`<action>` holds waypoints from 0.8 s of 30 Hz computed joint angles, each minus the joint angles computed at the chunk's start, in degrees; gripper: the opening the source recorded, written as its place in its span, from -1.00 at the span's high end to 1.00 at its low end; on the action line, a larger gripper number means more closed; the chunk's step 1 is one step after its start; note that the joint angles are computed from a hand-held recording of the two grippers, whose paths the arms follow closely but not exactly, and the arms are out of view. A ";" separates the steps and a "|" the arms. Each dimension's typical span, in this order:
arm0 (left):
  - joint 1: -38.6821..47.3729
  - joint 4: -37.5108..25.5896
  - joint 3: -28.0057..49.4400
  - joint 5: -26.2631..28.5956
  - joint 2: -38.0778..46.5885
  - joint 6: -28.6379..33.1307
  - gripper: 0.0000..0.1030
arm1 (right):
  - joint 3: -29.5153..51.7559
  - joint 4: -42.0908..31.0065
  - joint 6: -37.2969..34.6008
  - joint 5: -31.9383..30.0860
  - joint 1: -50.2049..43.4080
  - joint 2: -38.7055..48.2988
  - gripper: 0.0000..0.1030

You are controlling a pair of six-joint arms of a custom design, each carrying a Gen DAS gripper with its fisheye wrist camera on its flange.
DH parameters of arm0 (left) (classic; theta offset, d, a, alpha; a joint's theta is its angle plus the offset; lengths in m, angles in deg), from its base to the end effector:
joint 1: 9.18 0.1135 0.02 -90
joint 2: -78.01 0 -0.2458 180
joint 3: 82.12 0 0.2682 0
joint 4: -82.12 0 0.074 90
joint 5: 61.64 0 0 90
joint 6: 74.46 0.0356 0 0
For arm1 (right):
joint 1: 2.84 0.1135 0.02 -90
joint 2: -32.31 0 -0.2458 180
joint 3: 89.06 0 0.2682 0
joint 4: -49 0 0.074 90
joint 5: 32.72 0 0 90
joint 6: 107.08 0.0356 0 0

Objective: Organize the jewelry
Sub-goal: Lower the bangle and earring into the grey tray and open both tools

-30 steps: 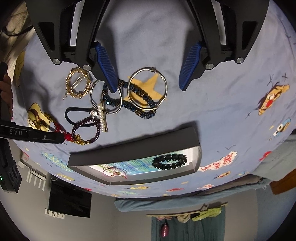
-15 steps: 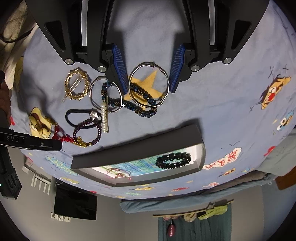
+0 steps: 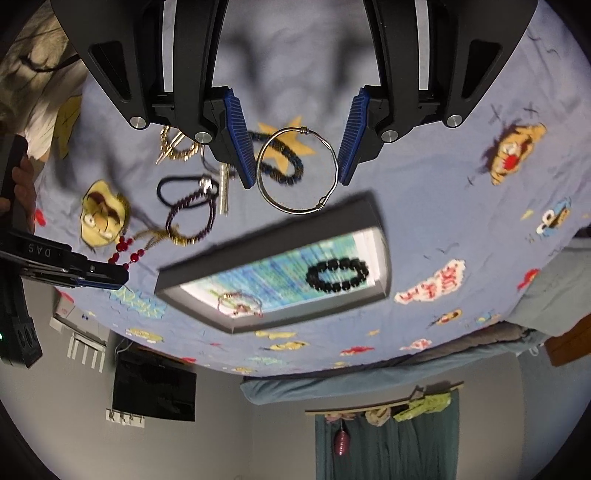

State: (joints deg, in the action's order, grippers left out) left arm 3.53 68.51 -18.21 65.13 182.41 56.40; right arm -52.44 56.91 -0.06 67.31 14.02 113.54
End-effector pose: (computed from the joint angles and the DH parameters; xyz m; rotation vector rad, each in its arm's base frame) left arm 0.3414 0.0552 0.0944 0.7953 2.1591 -0.3448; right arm 0.2515 0.0697 0.1029 0.1000 2.2011 0.1371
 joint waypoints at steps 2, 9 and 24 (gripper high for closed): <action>0.06 -1.90 1.29 0.43 -0.85 -0.59 0.08 | 0.16 -1.17 -1.11 0.31 -0.36 -2.31 0.48; -1.52 -5.66 6.30 -0.76 -2.21 -1.78 0.08 | 3.54 -5.28 -4.79 0.51 -2.69 -6.71 0.48; -9.49 -8.27 24.46 -7.78 10.60 -8.76 0.08 | 20.79 -4.12 -8.71 -0.90 -7.64 8.07 0.48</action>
State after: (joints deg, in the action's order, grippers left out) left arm -5.96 60.23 6.25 57.36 193.01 47.64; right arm -31.65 52.80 -8.77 66.41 6.39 121.61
